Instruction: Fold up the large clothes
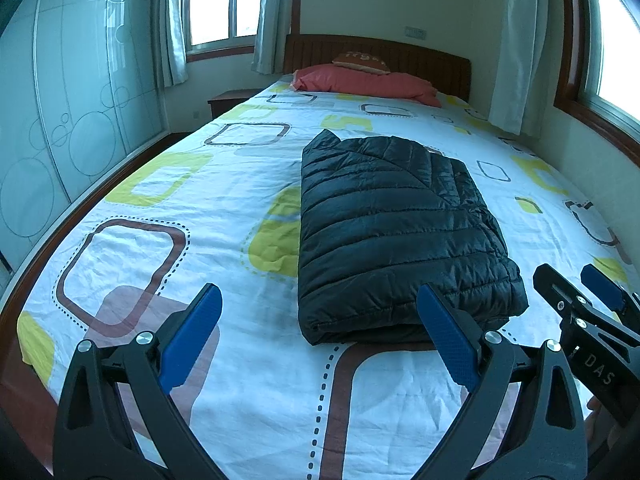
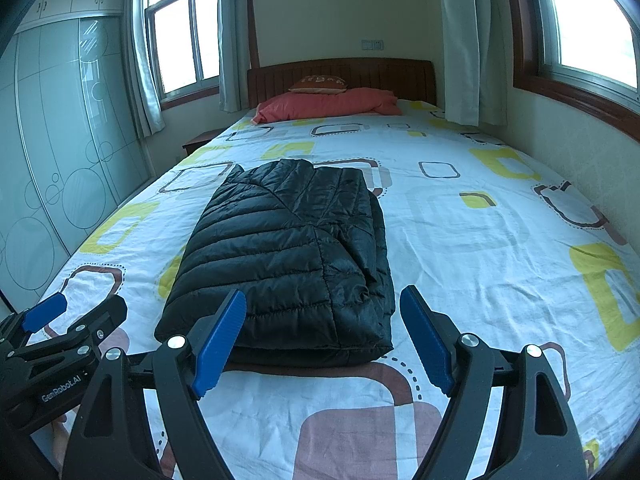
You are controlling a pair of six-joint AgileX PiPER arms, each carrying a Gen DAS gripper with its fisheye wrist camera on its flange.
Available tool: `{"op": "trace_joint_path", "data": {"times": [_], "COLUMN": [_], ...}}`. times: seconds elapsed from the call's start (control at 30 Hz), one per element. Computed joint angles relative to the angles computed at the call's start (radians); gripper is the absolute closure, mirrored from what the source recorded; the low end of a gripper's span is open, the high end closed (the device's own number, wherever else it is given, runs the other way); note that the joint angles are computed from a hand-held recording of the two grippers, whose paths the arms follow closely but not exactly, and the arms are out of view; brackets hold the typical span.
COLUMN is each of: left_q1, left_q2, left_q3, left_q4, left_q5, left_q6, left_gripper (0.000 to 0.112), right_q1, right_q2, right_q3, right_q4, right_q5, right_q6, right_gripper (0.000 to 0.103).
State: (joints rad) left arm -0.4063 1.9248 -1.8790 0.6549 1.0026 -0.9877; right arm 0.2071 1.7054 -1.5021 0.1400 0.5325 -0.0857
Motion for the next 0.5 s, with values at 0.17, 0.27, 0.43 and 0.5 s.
{"op": "trace_joint_path", "data": {"times": [0.17, 0.27, 0.43, 0.5], "left_q1": [0.0, -0.005, -0.012, -0.016], "left_q2": [-0.006, -0.011, -0.026, -0.033], "left_q3": [0.01, 0.021, 0.036, 0.039], "left_q4": [0.005, 0.021, 0.051, 0.06], "left_q5": [-0.004, -0.009, -0.013, -0.016], "left_q6": [-0.002, -0.015, -0.026, -0.026], "left_gripper": [0.014, 0.014, 0.014, 0.014], "right_q1": [0.0, 0.002, 0.001, 0.0], "right_q2": [-0.001, 0.001, -0.001, -0.001], "right_q3": [0.001, -0.001, -0.003, -0.004], "right_q4": [0.0, -0.002, 0.002, 0.001], "right_q5": [0.0, -0.001, -0.004, -0.007], "right_q6": [0.0, 0.002, -0.004, -0.005], "right_gripper": [0.025, 0.025, 0.025, 0.025]}}
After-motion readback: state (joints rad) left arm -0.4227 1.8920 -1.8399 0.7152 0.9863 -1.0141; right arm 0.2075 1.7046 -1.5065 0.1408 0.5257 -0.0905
